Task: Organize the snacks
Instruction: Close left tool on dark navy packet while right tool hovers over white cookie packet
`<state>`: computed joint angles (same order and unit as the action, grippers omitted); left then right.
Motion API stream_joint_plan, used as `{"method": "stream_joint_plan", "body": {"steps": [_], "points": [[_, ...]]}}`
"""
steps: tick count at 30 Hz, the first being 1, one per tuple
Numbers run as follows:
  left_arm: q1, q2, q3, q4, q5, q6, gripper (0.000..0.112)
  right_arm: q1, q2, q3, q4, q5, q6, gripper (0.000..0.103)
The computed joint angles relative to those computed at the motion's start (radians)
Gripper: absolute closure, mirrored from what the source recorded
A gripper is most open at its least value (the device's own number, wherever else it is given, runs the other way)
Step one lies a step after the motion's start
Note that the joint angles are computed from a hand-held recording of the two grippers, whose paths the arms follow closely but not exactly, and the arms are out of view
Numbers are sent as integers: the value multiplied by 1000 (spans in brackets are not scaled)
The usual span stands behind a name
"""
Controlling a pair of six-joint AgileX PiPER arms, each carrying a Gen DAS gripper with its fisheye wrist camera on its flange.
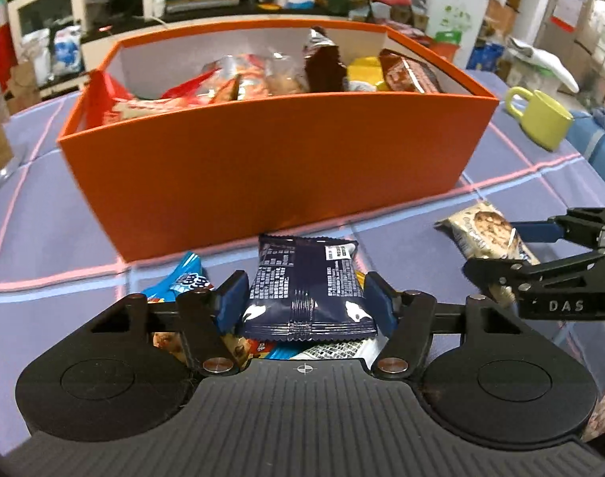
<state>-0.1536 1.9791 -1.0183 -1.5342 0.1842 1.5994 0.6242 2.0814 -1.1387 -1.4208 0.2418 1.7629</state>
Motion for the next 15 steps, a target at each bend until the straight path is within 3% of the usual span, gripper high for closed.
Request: {"method": "stream_joint_plan", "body": {"steps": [4, 8, 12, 15], "points": [[-10, -20, 30, -63, 32, 36, 72, 4, 6, -10, 27, -1, -37, 25], [-51, 6, 1, -94, -25, 45, 71, 6, 9, -15, 39, 1, -45, 24], [-20, 22, -20, -130, 20, 15, 72, 3, 5, -7, 20, 3, -16, 25], [-5, 32, -29, -179, 30, 2, 65, 8, 9, -14, 32, 12, -21, 25]]}}
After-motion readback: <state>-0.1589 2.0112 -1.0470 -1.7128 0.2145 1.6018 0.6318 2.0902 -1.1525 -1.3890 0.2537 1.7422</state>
